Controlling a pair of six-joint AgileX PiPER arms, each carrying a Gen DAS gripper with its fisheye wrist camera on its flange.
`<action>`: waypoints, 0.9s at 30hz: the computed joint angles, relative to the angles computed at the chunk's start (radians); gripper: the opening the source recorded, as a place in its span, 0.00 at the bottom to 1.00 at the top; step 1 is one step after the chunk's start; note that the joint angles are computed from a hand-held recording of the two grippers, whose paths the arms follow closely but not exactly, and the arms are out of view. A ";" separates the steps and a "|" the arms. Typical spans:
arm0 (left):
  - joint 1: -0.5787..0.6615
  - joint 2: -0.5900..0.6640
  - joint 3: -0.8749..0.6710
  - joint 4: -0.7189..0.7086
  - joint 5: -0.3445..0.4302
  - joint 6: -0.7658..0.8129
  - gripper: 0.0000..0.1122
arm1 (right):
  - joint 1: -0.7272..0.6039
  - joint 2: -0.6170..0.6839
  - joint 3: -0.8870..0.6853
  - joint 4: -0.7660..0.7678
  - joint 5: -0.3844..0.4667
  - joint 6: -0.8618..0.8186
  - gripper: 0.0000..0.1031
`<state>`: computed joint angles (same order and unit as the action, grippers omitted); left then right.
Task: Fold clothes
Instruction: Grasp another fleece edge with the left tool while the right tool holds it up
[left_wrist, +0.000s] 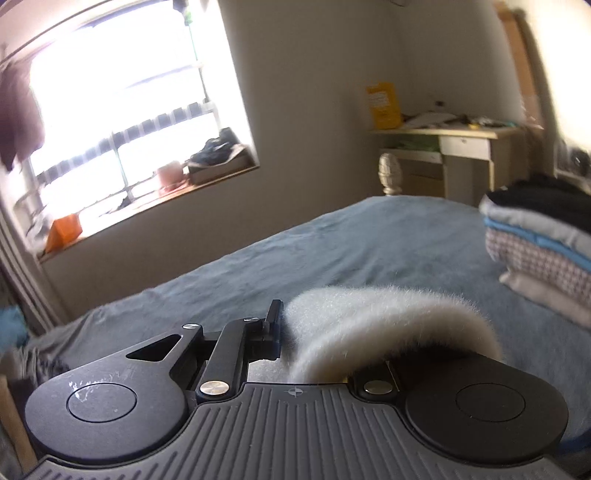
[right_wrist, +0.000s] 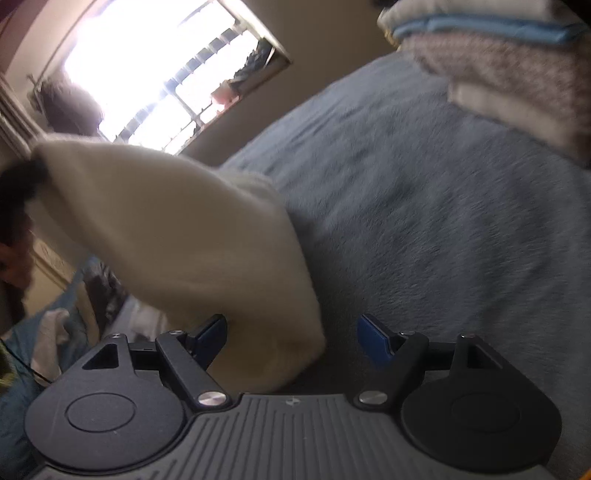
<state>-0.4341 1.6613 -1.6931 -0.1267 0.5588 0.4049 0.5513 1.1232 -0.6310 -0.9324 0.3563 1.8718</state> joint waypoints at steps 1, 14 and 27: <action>0.015 -0.017 0.009 -0.010 0.007 0.004 0.13 | -0.015 0.054 -0.020 -0.014 -0.033 0.001 0.74; 0.235 -0.198 0.072 -0.194 -0.011 0.072 0.11 | 0.185 0.140 -0.498 -0.272 0.437 -0.293 0.15; 0.653 -0.421 0.006 -0.816 0.275 0.436 0.10 | 0.496 0.411 -1.336 -0.482 0.588 -0.893 0.15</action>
